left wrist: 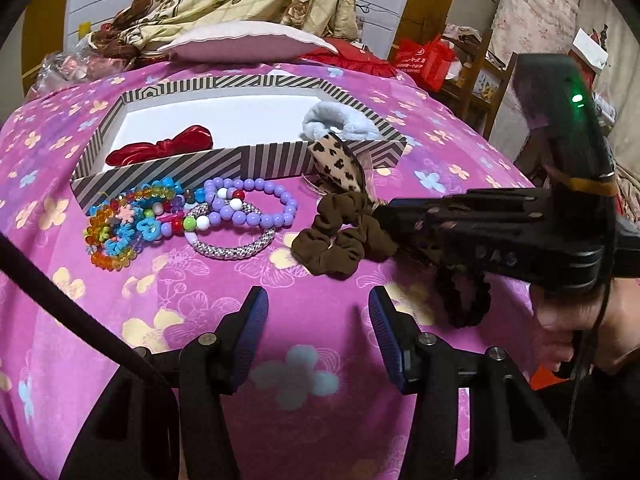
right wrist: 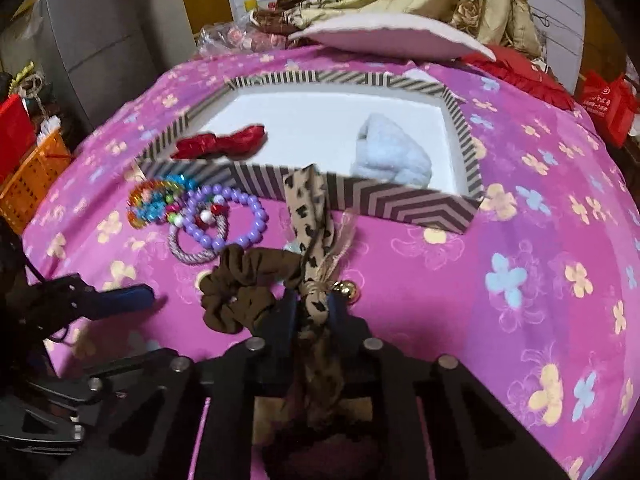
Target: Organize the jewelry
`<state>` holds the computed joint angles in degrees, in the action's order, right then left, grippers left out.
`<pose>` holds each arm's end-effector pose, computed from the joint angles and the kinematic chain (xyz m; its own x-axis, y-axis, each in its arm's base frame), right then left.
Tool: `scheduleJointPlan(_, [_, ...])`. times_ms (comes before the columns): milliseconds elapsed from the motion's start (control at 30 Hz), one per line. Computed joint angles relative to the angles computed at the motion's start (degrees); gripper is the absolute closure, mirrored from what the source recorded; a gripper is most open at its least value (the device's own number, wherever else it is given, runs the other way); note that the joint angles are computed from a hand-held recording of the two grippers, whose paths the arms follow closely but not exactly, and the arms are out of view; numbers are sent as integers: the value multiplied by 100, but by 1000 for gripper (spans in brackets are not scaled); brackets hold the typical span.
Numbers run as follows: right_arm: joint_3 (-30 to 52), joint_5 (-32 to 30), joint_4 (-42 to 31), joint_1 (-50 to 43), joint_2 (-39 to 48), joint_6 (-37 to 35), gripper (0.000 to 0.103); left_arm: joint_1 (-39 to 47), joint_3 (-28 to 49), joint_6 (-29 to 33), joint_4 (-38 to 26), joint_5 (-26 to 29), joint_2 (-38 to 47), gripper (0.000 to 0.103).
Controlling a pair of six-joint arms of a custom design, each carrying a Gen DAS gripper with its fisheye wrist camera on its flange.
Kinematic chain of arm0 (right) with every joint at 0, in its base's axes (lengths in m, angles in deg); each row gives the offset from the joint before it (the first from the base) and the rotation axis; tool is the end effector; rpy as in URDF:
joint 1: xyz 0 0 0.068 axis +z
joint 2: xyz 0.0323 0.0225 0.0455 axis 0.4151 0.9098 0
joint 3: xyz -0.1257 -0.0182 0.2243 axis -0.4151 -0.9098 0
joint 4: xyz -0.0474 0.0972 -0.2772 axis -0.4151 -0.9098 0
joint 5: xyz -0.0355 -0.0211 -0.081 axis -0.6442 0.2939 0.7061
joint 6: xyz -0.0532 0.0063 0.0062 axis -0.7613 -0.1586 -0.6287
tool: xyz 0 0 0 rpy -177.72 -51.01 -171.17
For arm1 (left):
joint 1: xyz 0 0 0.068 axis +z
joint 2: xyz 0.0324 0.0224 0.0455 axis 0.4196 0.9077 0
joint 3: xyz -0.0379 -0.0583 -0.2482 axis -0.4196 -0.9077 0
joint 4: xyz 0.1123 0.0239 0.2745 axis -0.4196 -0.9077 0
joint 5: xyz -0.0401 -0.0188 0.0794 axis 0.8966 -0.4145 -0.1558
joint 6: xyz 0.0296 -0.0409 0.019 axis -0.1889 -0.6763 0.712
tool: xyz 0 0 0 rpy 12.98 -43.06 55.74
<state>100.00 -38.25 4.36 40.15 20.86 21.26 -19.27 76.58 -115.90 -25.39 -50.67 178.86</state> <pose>0.3108 0.0939 0.1418 -0.7415 -0.2371 -0.6277 -0.3994 0.9077 0.1289 0.2535 -0.2396 0.1342 -0.7501 0.1076 -0.6525 0.3317 0.9148 -0.2305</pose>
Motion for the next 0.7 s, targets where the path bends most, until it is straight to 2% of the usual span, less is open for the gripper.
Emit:
scheduleJointPlan(200, [-446,-229,385,-366,-790,241,91,-27,-44,31,172,138,-56,74])
scheduleJointPlan(333, [-642,-275,724,-753,-1087,658,91,-201,201,194,223,379,104,74])
scheduleJointPlan(500, [-800,-97,1014,-1219,-1322,1192,93,-565,920,417,34,487,678,74])
scheduleJointPlan(700, [-931,-216,1038,-1635,-1483,1276,94,-770,1910,501,-389,523,1496,74])
